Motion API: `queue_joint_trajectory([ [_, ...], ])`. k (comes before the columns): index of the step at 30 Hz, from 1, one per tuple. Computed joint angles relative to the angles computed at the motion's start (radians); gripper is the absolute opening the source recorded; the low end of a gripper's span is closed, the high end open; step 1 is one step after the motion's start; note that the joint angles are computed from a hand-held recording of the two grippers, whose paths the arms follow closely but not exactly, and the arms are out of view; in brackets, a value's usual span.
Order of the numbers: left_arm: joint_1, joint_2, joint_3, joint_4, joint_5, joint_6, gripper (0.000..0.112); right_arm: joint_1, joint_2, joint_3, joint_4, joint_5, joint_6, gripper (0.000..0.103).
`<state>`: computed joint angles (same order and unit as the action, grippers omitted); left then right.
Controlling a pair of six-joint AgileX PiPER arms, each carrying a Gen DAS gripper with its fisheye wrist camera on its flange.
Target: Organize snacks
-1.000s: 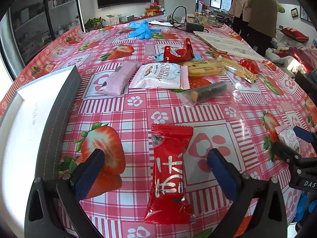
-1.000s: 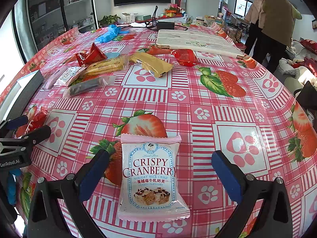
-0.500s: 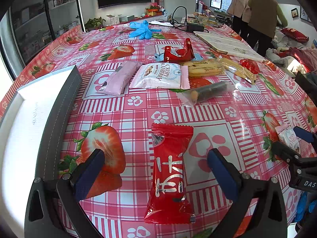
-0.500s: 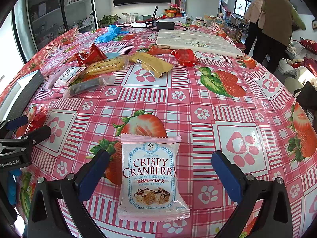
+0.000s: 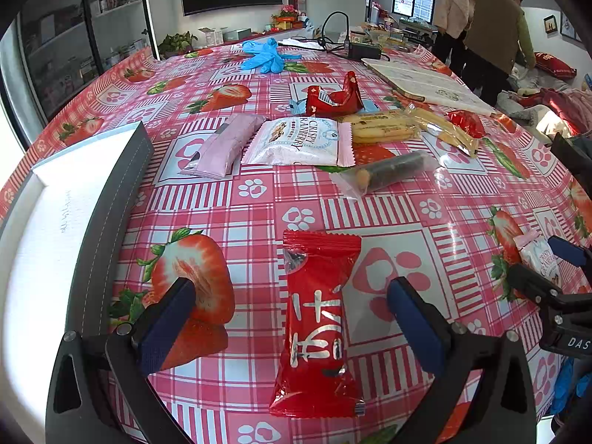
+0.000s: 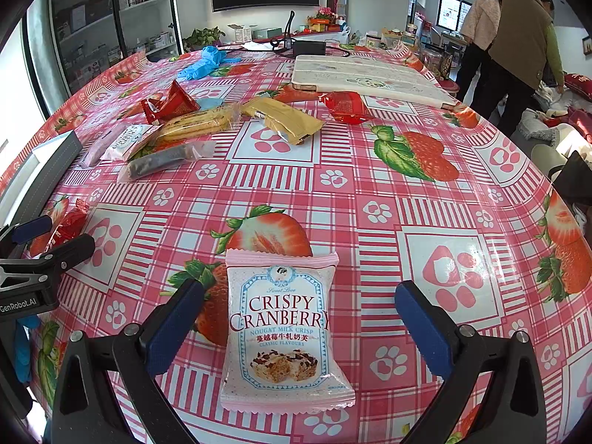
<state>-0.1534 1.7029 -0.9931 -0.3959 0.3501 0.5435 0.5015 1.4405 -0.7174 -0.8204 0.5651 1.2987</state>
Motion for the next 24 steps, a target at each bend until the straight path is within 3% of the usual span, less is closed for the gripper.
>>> queue_joint_trajectory([
  [24, 0.000, 0.001, 0.001, -0.001, -0.001, 0.000, 0.103, 0.000, 0.007, -0.001, -0.005, -0.004, 0.006, 0.103],
])
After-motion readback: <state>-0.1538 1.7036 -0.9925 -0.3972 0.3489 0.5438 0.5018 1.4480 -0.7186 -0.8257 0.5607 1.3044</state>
